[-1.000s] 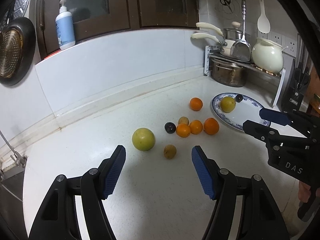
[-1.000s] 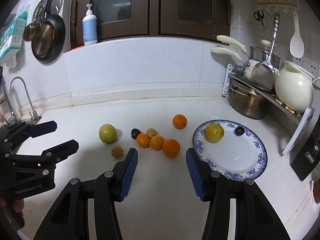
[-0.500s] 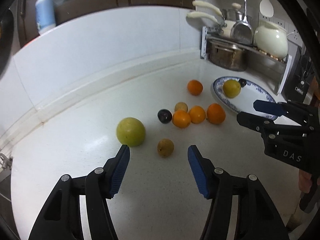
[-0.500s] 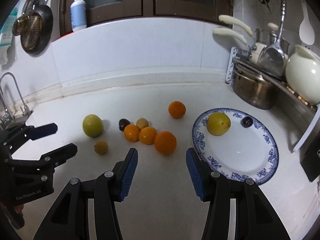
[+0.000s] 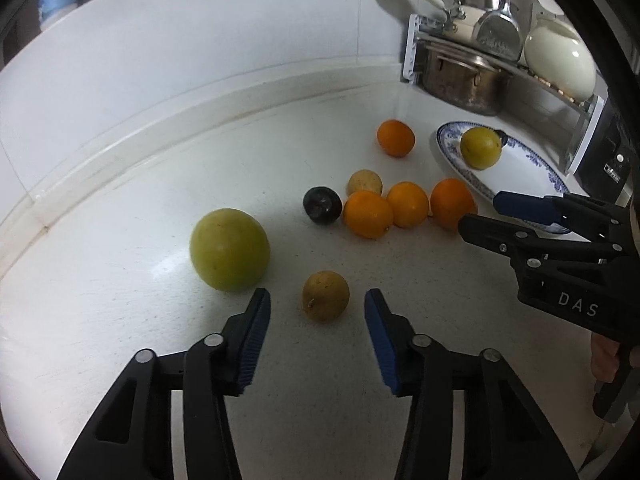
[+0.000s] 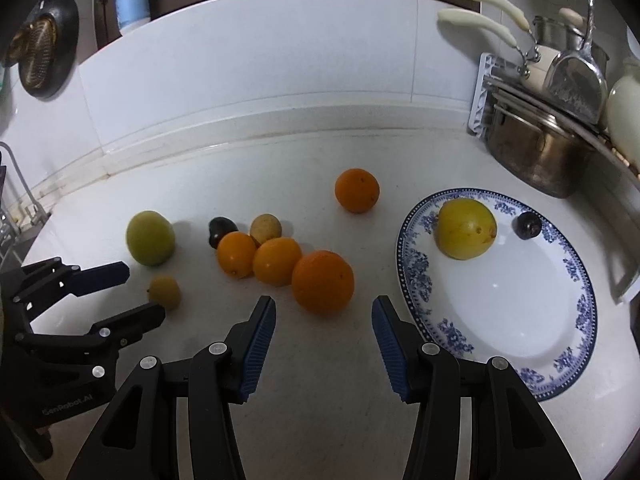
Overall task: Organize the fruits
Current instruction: 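Grasp the small brown kiwi with the left tool while the right tool grasps an orange, then carry kiwi and orange over the plate and open both tools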
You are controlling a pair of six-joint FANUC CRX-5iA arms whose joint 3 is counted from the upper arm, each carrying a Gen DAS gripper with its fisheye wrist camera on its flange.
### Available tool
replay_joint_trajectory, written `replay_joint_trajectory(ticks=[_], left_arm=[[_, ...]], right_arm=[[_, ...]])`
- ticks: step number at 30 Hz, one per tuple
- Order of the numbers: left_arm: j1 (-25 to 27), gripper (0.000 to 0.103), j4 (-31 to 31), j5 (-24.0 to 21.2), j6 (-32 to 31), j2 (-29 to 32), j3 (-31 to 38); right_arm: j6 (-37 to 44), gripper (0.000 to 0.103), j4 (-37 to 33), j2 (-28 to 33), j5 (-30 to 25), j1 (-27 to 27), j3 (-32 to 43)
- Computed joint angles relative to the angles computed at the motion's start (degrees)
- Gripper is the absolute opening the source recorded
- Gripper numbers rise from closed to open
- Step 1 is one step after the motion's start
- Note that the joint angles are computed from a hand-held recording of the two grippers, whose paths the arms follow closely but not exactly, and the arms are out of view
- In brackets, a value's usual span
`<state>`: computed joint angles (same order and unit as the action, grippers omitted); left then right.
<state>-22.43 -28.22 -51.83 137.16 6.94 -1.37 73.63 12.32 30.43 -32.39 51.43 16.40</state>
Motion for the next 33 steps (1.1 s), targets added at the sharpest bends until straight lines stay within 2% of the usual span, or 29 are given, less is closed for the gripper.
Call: replay_joint_trajectory(ticks=[13,16,23,33], left_arm=[[2.0,0.026,3.8,0.9,-3.2,2.4,1.3],[2.0,0.026,3.6,0.9,-3.3,2.5,1.3],[1.9,0.025,3.1,1.9,-1.8,1.6,0.7],[-1.2,0.025,-1.3,1.7,0.8,-2.1,0.5]], right_arm=[[3.3,0.049,-3.5,4.2,-3.0,-0.6,6.3],[5.2,0.041,-5.7,5.0,-4.2,-0.7,8.0],[5.2,0.041,-6.3,4.7,-4.4,-0.9,8.0],[1.9,0.041,-4.0,-1.4,-0.1,0.1,0.5]])
